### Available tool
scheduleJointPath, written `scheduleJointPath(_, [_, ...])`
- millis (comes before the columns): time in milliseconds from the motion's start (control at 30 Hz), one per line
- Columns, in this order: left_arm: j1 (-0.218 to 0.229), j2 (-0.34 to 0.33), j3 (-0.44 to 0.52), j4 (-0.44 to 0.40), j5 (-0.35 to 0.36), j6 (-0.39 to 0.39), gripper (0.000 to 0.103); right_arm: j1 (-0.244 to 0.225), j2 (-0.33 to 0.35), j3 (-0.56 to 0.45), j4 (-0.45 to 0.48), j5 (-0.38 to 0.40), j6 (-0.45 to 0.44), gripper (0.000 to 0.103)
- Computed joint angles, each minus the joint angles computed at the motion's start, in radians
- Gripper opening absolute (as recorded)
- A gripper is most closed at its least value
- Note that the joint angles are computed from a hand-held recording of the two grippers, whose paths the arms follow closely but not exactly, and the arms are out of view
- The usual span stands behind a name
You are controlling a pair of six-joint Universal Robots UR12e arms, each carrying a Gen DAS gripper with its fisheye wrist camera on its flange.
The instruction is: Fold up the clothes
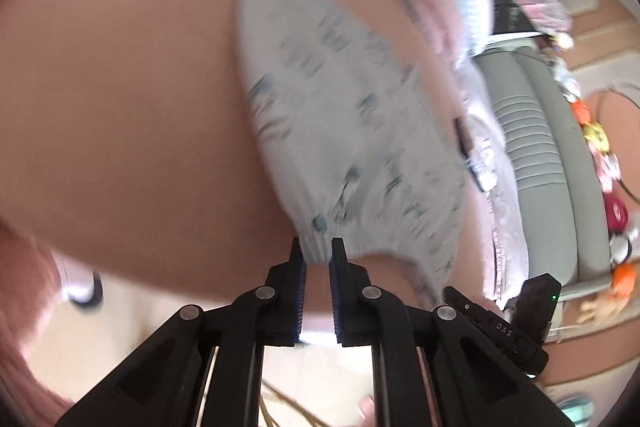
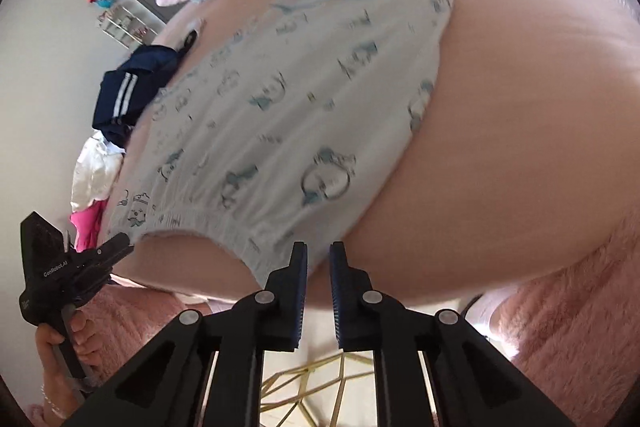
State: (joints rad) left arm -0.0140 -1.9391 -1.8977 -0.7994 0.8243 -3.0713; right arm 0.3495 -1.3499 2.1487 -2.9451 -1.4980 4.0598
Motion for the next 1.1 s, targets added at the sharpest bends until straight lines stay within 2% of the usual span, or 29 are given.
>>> scheduleJointPath(67, [0.022, 0.003, -0.021, 0.011, -0.060, -0.042, 0.010, -0.012, 0.001, 0.016, -0.040, 0.042, 0.024, 0.011])
scheduleJointPath(133, [0.025, 0.008, -0.019, 0.024, -0.044, -0.057, 0.014, -0.021, -0.002, 0.032, -0.106, 0.063, 0.044, 0.011])
scheduleJointPath(167, [0.027, 0.012, -0.023, 0.053, -0.035, -0.060, 0.021, -0.023, 0.001, 0.039, -0.141, 0.072, 0.060, 0.017])
scheduleJointPath(200, [0.028, 0.015, -0.026, 0.078, -0.029, -0.064, 0.026, -0.026, 0.007, 0.044, -0.171, 0.089, 0.081, 0.030])
scheduleJointPath(233, [0.029, 0.017, -0.028, 0.091, -0.035, -0.064, 0.039, -0.029, 0.015, 0.048, -0.201, 0.119, 0.102, 0.035])
scheduleJointPath(267, [0.032, 0.017, -0.029, 0.097, -0.046, -0.061, 0.048, -0.030, 0.020, 0.050, -0.222, 0.136, 0.117, 0.037])
scheduleJointPath(300, [0.034, 0.018, -0.029, 0.102, -0.058, -0.058, 0.049, -0.024, 0.020, 0.046, -0.224, 0.128, 0.117, 0.037])
scheduleJointPath(367, [0.028, 0.018, -0.030, 0.125, -0.038, -0.035, 0.049, -0.012, 0.020, 0.033, -0.208, 0.111, 0.106, 0.037])
scheduleJointPath(467, [0.007, 0.003, -0.003, 0.105, 0.013, 0.011, 0.049, 0.004, 0.025, -0.017, -0.050, 0.066, 0.028, 0.035])
scheduleJointPath(500, [0.003, -0.005, 0.006, 0.098, 0.010, 0.018, 0.048, 0.007, 0.032, -0.023, -0.048, 0.050, 0.035, 0.024])
scheduleJointPath(533, [-0.002, -0.010, 0.015, 0.097, 0.003, 0.025, 0.046, 0.008, 0.035, -0.027, -0.046, 0.037, 0.040, 0.018])
scheduleJointPath(567, [-0.007, -0.015, 0.023, 0.095, -0.005, 0.032, 0.026, 0.006, 0.031, -0.027, -0.042, 0.032, 0.039, 0.015])
scheduleJointPath(600, [-0.015, -0.016, 0.030, 0.092, 0.000, 0.044, 0.013, 0.007, 0.026, -0.027, -0.039, 0.015, 0.036, 0.013])
scheduleJointPath(633, [-0.026, -0.012, 0.035, 0.087, 0.018, 0.060, 0.009, 0.016, 0.017, -0.029, -0.036, -0.026, 0.028, 0.012])
scheduleJointPath(700, [-0.036, -0.002, 0.035, 0.073, 0.022, 0.087, 0.009, 0.027, -0.003, -0.025, -0.048, -0.081, 0.024, 0.011])
scheduleJointPath(867, [-0.021, 0.009, 0.015, 0.025, -0.079, 0.083, 0.008, 0.044, -0.057, -0.010, -0.065, -0.173, 0.007, 0.011])
scheduleJointPath(933, [-0.022, 0.005, 0.019, 0.007, -0.024, 0.081, 0.009, 0.033, -0.063, -0.016, 0.006, -0.134, -0.015, 0.012])
scheduleJointPath(967, [-0.022, 0.000, 0.026, -0.017, 0.003, 0.074, 0.010, 0.017, -0.059, -0.020, 0.066, -0.068, -0.027, 0.016])
scheduleJointPath(1000, [-0.021, -0.005, 0.034, -0.040, 0.030, 0.067, 0.010, -0.001, -0.046, -0.032, 0.150, 0.014, -0.041, 0.017])
scheduleJointPath(1033, [-0.016, -0.010, 0.040, -0.065, 0.031, 0.060, 0.011, -0.013, -0.032, -0.048, 0.248, 0.075, -0.054, 0.018])
scheduleJointPath(1067, [-0.009, -0.011, 0.046, -0.092, 0.015, 0.057, 0.012, -0.017, -0.022, -0.061, 0.323, 0.105, -0.066, 0.018])
scheduleJointPath(1100, [-0.005, -0.009, 0.053, -0.111, 0.024, 0.063, 0.013, -0.015, -0.021, -0.065, 0.357, 0.108, -0.067, 0.018])
